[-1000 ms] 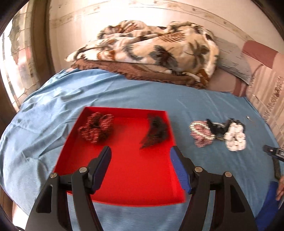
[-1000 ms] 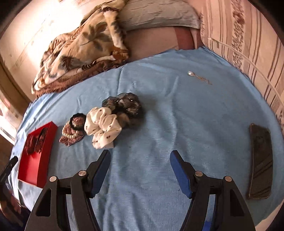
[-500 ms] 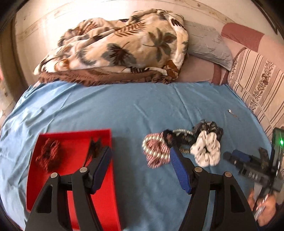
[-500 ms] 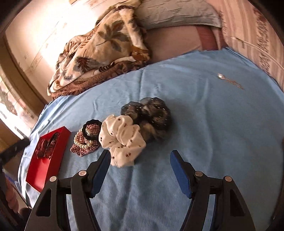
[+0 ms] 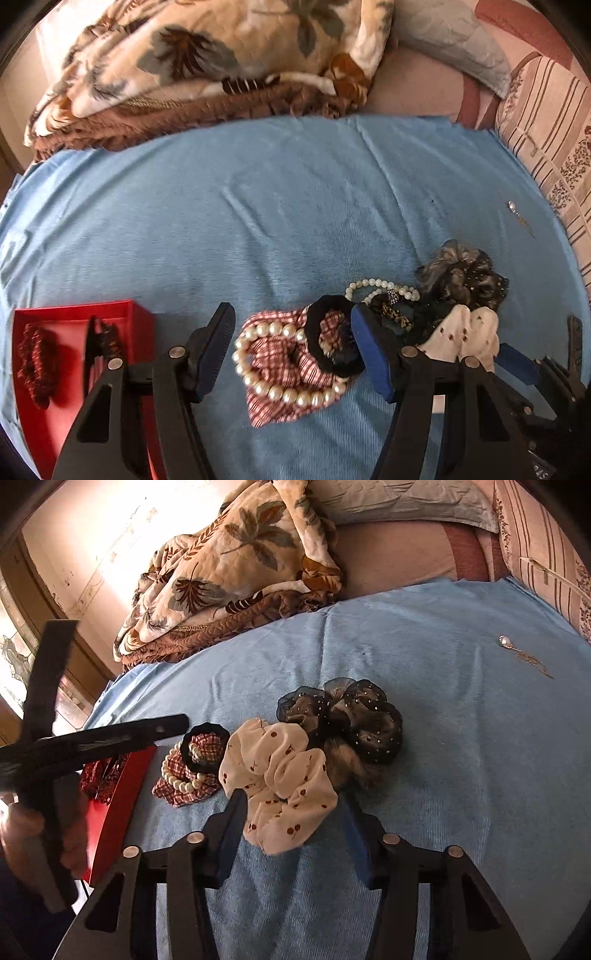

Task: Organize jewelry
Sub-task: 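Grasp the black hair tie with the left tool while the right tool grasps the white polka-dot scrunchie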

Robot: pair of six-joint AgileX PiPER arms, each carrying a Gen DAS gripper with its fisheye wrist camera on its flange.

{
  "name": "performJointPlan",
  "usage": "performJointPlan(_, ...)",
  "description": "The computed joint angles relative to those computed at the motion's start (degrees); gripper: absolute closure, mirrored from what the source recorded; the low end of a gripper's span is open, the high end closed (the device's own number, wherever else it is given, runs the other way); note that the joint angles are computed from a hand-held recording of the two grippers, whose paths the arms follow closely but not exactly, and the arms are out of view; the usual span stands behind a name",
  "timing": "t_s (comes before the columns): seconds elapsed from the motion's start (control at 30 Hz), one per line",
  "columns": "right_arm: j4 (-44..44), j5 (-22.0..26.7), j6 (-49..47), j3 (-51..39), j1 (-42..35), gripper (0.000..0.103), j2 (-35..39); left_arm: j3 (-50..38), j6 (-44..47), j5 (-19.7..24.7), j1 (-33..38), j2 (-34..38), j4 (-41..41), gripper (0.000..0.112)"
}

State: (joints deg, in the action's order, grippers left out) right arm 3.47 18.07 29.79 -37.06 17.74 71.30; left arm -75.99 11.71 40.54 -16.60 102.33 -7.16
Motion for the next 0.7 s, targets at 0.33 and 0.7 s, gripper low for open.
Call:
performJointPlan(0.33, 22.2, -0.9, -22.2, -0.5, -4.5, 0.076, 3.9, -3.9, 1.6, 3.1, 0.0, 4.4, -2.2, 0.100)
performJointPlan(0.7, 27.6, -1.1, -26.5, 1.1, -4.1, 0.095, -0.4, 0.4, 9.1, 5.7, 4.1, -4.1, -13.5, 0.103)
